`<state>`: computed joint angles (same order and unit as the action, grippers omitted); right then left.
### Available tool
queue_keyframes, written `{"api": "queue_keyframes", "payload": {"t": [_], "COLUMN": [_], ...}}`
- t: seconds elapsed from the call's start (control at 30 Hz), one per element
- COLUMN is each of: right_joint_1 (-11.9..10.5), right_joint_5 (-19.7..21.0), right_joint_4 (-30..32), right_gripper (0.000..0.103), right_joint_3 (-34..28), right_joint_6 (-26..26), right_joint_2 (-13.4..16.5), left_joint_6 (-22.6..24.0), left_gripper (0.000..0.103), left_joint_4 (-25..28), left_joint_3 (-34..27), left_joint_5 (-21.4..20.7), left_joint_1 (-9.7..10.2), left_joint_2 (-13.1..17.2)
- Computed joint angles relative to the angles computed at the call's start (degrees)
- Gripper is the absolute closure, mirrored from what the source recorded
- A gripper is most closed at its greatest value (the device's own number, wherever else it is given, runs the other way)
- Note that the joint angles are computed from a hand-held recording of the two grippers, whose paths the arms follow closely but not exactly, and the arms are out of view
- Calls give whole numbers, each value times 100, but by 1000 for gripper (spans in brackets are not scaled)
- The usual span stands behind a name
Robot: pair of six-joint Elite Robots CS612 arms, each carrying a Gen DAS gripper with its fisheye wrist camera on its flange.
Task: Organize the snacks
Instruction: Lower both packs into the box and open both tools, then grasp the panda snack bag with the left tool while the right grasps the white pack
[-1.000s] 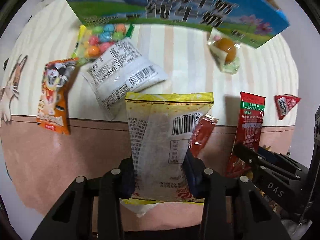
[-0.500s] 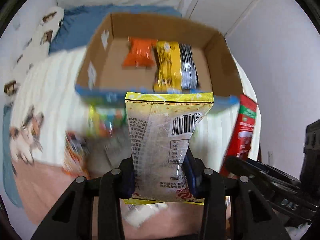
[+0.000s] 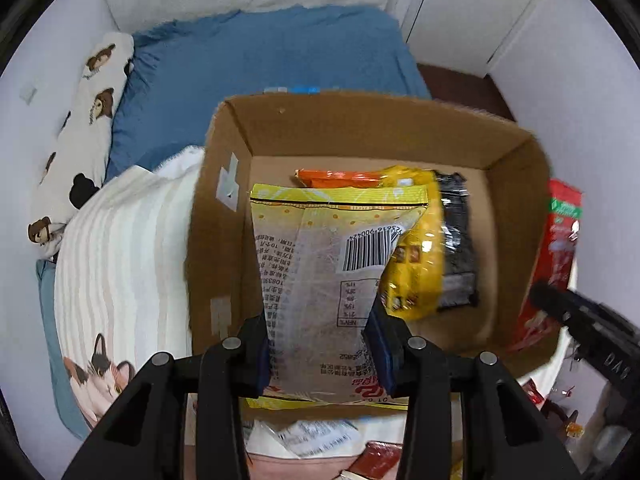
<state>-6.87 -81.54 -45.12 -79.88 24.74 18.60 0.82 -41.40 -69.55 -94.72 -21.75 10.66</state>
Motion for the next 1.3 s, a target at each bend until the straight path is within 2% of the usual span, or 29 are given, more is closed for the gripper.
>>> {"api": "queue_keyframes", "payload": {"t": [0.23,0.4,0.47,0.5,0.53,0.57,0.67,0.73,0.8,0.97,1.3], "right_joint_1": [-53,-88,-96,-91,-83,-76,-65,-59,-57,-9,160], "right_joint_5": [-342,-458,-505,-511,-520,-529,-503,-504,-456,-377,-608], "right_joint_4": [-159,-194,-206,-260,-350,-384,-381,-392,-350,-275,-112], "right_gripper": [60,59,49,43,26,12,12,11,9,6,5], "right_joint_3": [770,1206,1308,1307,1290,1297,1319,1288,1192,923,65], "right_joint_6": [-184,-272,-288,-308,-298,-319,-335,-321,-270,-271,-339], "right_joint_2": [-105,-165,-182,-178,-157,-154,-165,-148,-118,-28,234], "left_joint_6": [106,75,-78,-177,-222,-191,-141,-78,-70,-99,-233], "left_gripper": [66,64,56,48,41,40,38,20,14,11,9], "left_joint_4": [84,179,90,40,7,-34,-85,-113,-160,-295,-701], "left_joint_3": [555,823,869,894,911,920,891,873,804,552,-359], "left_joint_5": [344,368,291,218,173,136,215,255,293,353,125], "left_joint_1": [-52,-41,-9,18,33,42,23,11,-2,-18,-3], "left_joint_2": [24,8,15,18,17,18,28,24,40,90,282]}}
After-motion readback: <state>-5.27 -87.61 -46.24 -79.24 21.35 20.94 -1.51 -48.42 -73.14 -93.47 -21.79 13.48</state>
